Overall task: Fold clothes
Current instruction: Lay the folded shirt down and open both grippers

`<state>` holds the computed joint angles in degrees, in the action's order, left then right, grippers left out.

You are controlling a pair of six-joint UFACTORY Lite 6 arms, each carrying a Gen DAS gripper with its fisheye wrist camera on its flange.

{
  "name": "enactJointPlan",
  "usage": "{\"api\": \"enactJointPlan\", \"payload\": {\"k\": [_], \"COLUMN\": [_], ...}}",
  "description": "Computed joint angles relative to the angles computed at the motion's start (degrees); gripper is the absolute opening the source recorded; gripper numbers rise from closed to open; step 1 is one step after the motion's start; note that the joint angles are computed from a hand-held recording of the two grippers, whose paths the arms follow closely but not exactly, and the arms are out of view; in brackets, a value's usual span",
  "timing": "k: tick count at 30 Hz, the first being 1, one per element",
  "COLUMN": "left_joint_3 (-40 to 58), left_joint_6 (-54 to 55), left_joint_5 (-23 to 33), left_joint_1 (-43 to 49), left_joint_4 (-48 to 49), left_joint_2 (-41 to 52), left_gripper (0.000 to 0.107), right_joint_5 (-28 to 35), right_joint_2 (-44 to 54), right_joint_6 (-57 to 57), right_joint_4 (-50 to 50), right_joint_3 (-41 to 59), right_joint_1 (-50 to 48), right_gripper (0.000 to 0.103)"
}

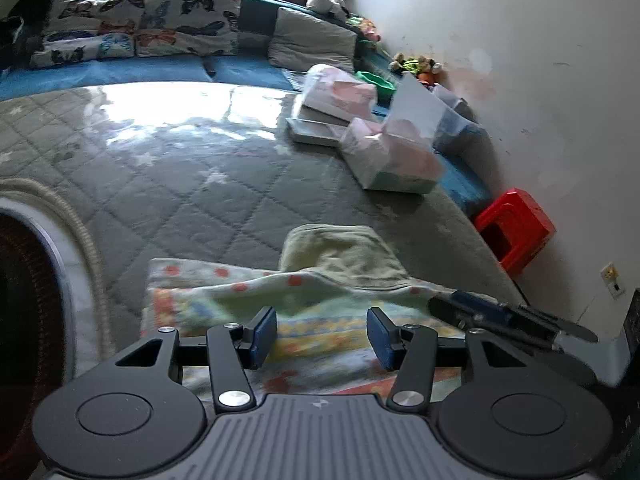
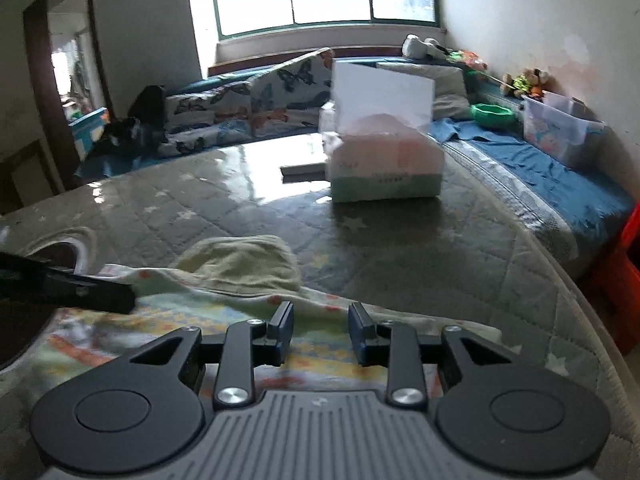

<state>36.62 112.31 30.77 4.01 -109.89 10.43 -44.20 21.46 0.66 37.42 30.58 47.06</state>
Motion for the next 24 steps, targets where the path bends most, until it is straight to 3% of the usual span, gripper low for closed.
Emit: {"api": "enactJointPlan", "payload": {"k": [7, 15, 21, 24], "left_joint_3": [3.0, 4.6, 0.1, -6.6], "left_joint_6": [1.1, 1.8, 4.4, 8.6], "left_joint_5": [-0.1, 0.7, 1.9, 3.2], "left_joint_1": [-3.1, -3.2, -1.7, 0.5], "left_joint_4": [-3.3, -5.0, -5.2, -4.6], "left_joint_2": [3.9, 7.6, 3.1, -3.6], "left_gripper": [0.052, 0.053, 0.053, 0.053], "right_joint_5": [0.7, 0.0, -3.7, -4.4], "right_joint_2": [-0.1, -2.5, -2.6, -2.7], "right_joint_6": [0.9, 0.7, -7.8, -8.7], "right_joint_4": [-2.4, 2.0, 19.5, 24.7], "right_joint_3": [0.4, -2.9, -4.3, -4.6], "right_joint_1": [4.6, 12.1, 25.3, 29.2], "right_gripper": [0.030, 0.030, 0.032, 0.038]}}
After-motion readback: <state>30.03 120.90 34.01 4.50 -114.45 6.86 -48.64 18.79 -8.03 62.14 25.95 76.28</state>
